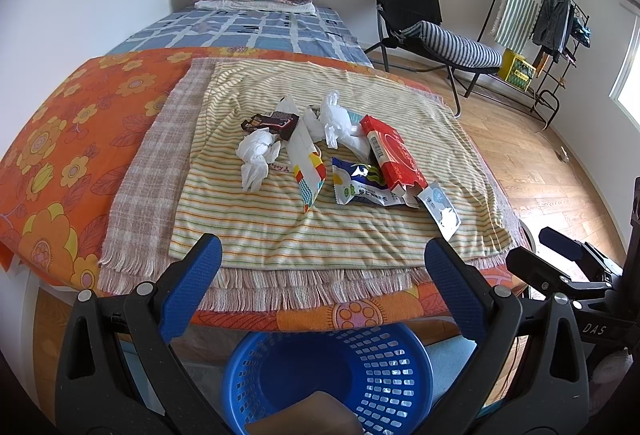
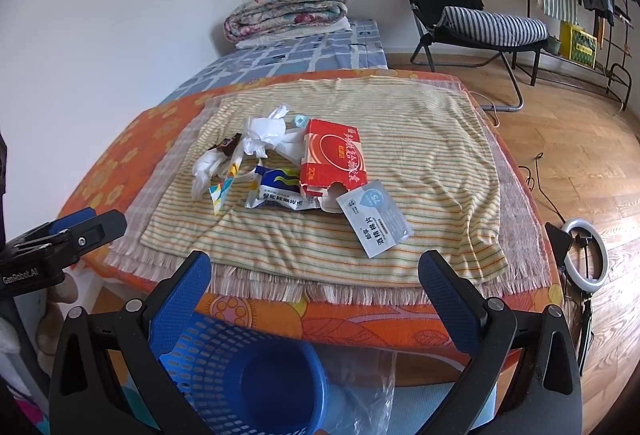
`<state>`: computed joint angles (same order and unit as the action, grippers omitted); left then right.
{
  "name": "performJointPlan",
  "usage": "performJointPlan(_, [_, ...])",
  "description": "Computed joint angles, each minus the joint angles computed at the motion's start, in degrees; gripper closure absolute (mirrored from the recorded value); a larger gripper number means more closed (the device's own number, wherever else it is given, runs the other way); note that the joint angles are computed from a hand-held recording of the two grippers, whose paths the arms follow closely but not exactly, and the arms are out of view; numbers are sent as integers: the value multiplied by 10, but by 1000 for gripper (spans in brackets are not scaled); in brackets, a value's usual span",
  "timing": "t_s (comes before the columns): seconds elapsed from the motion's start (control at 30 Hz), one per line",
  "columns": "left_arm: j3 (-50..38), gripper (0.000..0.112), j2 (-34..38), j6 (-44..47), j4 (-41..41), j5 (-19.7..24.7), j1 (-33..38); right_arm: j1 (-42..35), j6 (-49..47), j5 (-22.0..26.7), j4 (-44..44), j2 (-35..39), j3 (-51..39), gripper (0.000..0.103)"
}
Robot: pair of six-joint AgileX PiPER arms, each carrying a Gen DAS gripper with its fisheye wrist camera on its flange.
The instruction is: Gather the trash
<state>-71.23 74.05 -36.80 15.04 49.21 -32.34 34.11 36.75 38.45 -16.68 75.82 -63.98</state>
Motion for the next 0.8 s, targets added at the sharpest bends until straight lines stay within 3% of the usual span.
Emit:
performJointPlan(0.53, [2, 9, -2, 0, 1, 2, -1, -7, 0, 7, 7, -3, -1, 0])
performJointPlan(0.8, [40, 9, -26, 57, -53, -5, 49, -19, 20, 0, -7, -26, 27, 0])
